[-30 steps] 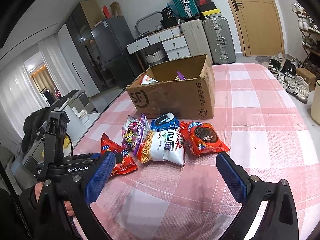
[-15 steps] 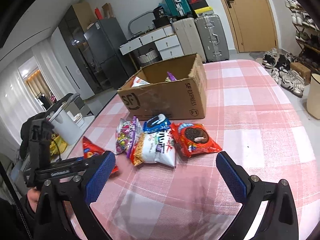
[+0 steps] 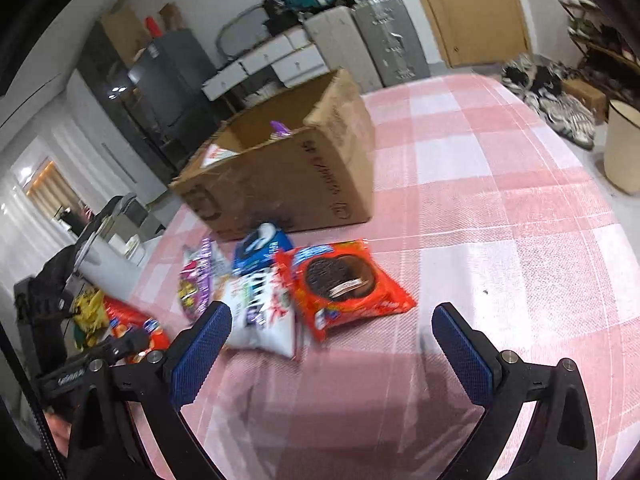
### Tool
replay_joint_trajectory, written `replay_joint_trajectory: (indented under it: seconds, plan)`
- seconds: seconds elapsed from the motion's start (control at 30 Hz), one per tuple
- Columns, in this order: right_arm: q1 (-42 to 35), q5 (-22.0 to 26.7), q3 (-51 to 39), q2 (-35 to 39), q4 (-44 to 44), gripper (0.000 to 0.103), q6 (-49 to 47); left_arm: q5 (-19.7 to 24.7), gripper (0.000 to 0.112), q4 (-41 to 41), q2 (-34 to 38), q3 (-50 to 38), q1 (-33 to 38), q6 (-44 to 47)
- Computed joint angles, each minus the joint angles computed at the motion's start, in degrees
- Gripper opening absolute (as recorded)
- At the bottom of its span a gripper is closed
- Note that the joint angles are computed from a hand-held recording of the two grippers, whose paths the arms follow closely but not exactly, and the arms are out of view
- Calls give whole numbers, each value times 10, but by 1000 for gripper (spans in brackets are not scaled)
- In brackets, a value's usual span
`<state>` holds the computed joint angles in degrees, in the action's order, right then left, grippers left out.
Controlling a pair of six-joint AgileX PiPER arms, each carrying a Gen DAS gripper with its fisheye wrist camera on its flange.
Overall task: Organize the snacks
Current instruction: 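Grasp the red Oreo pack with the right gripper while the left gripper holds the wafer bag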
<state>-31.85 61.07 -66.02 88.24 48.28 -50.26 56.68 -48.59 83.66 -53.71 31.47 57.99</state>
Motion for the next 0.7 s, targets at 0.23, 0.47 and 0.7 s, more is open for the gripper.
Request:
replay_joint_trajectory:
  seconds: [0.23,0.47,0.7]
  plan:
    - [30,-19,-60,68,-24,102,29,0,40,6,15,-8,6,-8]
    - [37,-3,-86,94,-20,102,23,-9,40,14,29,-18,5,-26]
    - [49,-5,-92,105,-18,83,14,-16,40,18,31,-21,-4,-40]
